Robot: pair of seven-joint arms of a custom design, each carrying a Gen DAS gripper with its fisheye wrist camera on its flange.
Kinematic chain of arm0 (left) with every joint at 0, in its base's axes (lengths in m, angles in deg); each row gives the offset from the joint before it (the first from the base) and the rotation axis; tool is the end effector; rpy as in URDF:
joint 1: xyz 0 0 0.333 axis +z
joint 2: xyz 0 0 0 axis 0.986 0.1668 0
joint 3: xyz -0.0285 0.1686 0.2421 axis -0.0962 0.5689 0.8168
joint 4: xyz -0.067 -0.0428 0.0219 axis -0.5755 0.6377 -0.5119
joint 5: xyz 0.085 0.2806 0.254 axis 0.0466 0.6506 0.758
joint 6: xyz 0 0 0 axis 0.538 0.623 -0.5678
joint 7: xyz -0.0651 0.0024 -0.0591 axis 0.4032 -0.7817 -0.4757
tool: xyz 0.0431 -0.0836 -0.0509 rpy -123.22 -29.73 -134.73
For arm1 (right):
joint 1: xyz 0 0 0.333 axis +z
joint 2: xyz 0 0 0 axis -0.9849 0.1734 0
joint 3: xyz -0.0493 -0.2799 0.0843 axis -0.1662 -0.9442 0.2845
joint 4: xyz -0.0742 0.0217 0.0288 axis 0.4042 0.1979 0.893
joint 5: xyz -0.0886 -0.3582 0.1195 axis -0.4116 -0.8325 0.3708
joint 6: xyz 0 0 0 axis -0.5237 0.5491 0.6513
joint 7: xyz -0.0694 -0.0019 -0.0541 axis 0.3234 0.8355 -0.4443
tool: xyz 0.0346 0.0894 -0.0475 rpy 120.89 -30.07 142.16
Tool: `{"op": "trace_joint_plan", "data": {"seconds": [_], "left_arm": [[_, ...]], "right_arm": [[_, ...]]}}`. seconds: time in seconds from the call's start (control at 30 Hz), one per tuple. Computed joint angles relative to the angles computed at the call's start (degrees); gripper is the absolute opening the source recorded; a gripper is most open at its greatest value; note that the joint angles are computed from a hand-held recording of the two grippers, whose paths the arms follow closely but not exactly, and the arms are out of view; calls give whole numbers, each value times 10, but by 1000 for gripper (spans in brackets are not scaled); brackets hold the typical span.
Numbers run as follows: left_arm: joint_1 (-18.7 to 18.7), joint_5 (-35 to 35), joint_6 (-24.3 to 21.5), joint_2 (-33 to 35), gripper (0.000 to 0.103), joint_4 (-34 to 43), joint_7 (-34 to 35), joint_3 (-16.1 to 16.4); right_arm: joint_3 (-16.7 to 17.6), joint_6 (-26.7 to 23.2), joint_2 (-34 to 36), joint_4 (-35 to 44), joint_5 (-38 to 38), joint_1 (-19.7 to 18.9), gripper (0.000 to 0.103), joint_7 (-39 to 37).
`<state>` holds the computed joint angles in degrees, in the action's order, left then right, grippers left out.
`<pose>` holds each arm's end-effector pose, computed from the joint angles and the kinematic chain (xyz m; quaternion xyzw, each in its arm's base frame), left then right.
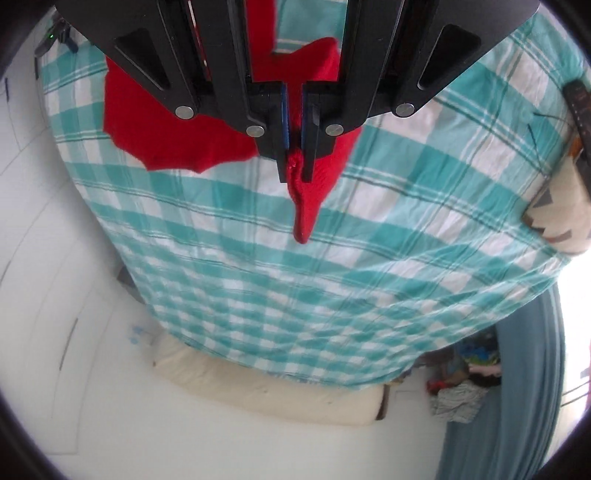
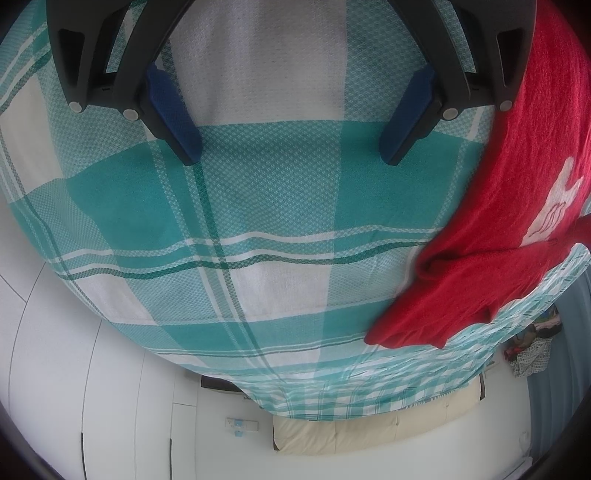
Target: Fold small clothes
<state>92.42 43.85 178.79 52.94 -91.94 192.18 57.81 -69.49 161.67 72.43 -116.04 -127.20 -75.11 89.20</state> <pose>0.6863 0.1036 0.5997 -0.6622 0.6112 -0.3652 0.2336 0.5204 0.0960 0.3819 -0.5850 0.7156 -0.2943 0.2432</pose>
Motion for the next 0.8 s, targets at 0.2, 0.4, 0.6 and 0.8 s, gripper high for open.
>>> {"op": "trace_joint_plan", "data": {"seconds": [0.2,0.4,0.6,0.8], "left_arm": [[-76,22,-11,30,3,37,5,-43],[-139,74,-42,46,82,11,-40,-40],[-124,76,-2,-14,88,-102,-40,-25],[-113,234,125,-123,96,-298,-134,37]], "right_arm": [[-1,3,3,3,6,-1,97,-6],[-2,8,2,1,8,-1,97,-7],[-3,15,2,-1,16,-4,98,-14],[-2,12,2,0,23,-3,98,-22]]}}
